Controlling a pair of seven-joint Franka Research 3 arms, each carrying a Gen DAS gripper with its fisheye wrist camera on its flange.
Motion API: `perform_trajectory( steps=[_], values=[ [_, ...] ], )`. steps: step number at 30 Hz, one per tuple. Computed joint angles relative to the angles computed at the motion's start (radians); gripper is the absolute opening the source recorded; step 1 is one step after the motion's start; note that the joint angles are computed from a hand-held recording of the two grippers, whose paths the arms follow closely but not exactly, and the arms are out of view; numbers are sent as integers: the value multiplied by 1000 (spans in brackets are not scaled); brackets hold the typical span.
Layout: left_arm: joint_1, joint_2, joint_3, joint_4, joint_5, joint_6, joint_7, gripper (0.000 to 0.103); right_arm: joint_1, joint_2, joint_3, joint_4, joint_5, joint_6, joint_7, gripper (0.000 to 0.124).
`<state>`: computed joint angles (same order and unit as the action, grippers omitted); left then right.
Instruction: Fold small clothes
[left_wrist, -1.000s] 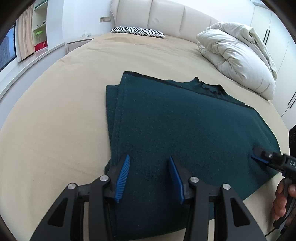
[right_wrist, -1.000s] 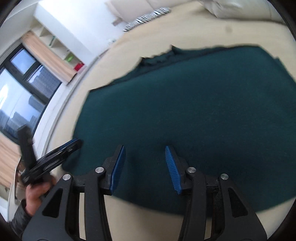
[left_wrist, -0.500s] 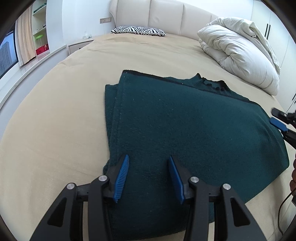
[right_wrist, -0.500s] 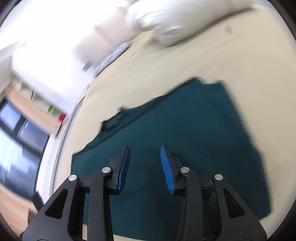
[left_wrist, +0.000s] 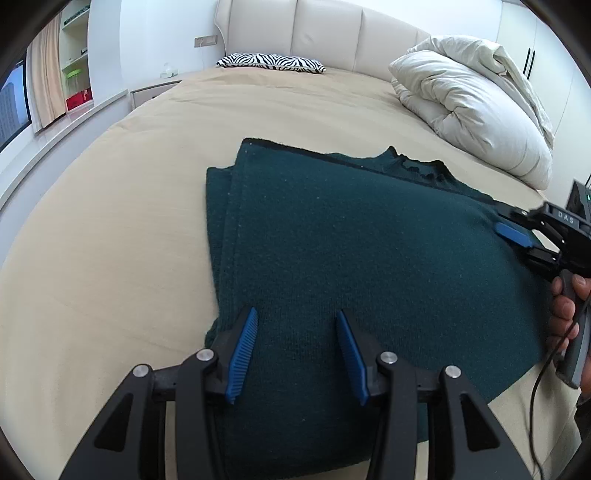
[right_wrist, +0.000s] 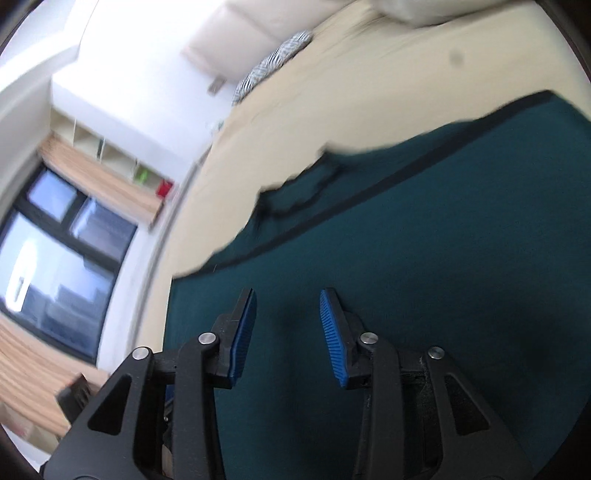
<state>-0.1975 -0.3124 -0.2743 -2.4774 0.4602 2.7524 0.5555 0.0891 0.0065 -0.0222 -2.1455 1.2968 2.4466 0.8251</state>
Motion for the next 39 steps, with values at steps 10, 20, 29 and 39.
perform_trajectory(
  steps=[10,20,29,39],
  values=[
    [-11,-64,9,-2,-87,-6,8,55,-111,-219,-99,-202,-123,224,120,52],
    [-113,98,68,120,-281,121,179,62,-124,-217,-176,-205,-294,0,156,74],
    [-158,242,75,238,-535,176,413,62,-185,-137,-202,-158,-92,-211,112,62],
    [-154,261,51,218,-716,227,534,61,-218,-83,-142,-97,-159,-270,140,29]
  ],
)
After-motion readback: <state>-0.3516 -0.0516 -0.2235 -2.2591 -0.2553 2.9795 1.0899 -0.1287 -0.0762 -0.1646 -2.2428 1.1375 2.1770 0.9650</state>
